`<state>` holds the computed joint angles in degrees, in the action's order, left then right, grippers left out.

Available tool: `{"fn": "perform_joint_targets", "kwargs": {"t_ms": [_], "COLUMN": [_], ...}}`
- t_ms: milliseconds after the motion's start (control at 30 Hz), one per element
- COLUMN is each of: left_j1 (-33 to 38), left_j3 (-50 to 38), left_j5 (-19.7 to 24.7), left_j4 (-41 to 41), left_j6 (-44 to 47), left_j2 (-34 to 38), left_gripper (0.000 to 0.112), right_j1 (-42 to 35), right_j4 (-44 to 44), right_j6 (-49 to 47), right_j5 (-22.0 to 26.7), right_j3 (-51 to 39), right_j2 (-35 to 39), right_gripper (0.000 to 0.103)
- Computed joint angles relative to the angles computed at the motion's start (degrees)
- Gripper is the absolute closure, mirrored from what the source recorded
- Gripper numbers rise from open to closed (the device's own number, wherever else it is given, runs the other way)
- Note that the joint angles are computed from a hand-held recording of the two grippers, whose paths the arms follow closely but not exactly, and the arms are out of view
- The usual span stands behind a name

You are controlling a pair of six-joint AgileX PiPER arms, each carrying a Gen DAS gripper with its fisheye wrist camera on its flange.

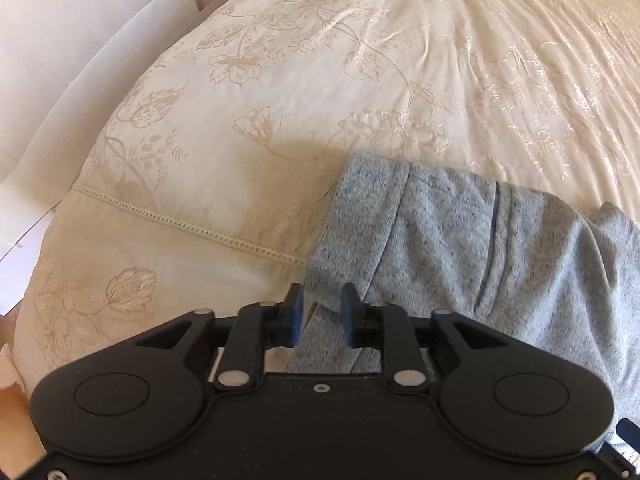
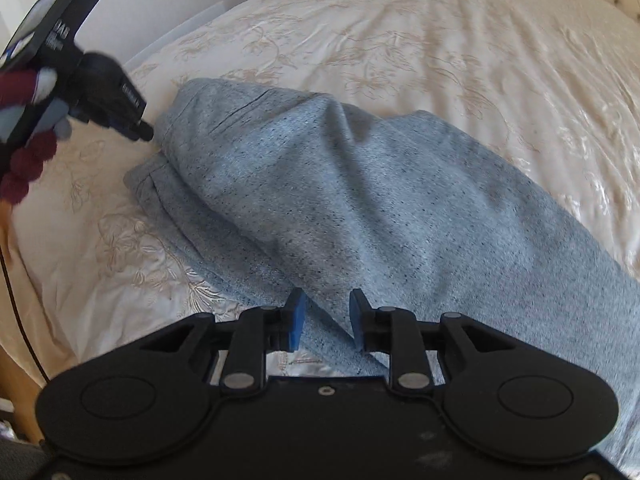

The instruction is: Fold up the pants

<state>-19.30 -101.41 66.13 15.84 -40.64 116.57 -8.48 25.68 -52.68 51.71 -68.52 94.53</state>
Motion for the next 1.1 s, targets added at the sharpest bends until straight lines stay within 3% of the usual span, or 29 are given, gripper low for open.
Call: {"fn": "perform_joint_targets", "kwargs": {"t_ms": [133,233,367,533,667,700,733,767,833,867,1100], "left_j1": [1.8,2.9,4.7,6.2,5.3,5.4,5.5,5.4,4.9,4.7,3.6], "left_j3": [-4.5,-8.7,-3.1,-2.6,-4.4,-5.6,-6.2,-6.7,-7.7,-7.4,-3.2], "left_j5": [-0.3,2.3,-2.2,-1.2,-0.1,0.3,0.3,0.0,0.2,-0.4,-2.0], "left_j4": [-1.7,-3.1,-4.2,-9.4,-9.1,-9.2,-9.4,-9.1,-7.6,-7.7,-4.5], "left_j6": [5.8,8.8,7.6,11.7,10.3,9.9,9.3,7.9,5.5,5.4,2.3], "left_j2": [4.1,7.3,3.4,4.4,6.3,7.2,7.8,8.2,8.3,7.6,-1.8], "left_gripper": [0.066,0.066,0.064,0.061,0.062,0.066,0.093,0.110,0.110,0.110,0.110], "right_j1": [2.5,4.1,5.9,7.2,8.1,8.4,8.6,8.8,9.0,8.5,2.6], "right_j4": [-2.6,-4.3,-5.1,-6.4,-8.4,-9.1,-9.4,-9.5,-9.8,-8.8,-0.5], "right_j6": [0.3,1.1,-0.7,-2.4,-2.2,-1.9,-1.9,-2.1,-2.3,-2.6,-4.6], "right_j5": [-3.1,-4.8,-6.2,-7.5,-9.0,-9.6,-10.5,-11.8,-13.7,-12.5,-3.1], "right_j3": [0.2,-0.1,0.2,1.6,2.6,2.7,3.2,4.0,4.7,3.7,-1.5], "right_j2": [1.0,1.6,1.3,1.6,1.9,2.0,1.9,1.7,1.8,2.3,-0.1], "right_gripper": [0.075,0.075,0.075,0.074,0.074,0.074,0.074,0.075,0.084,0.099,0.099]}}
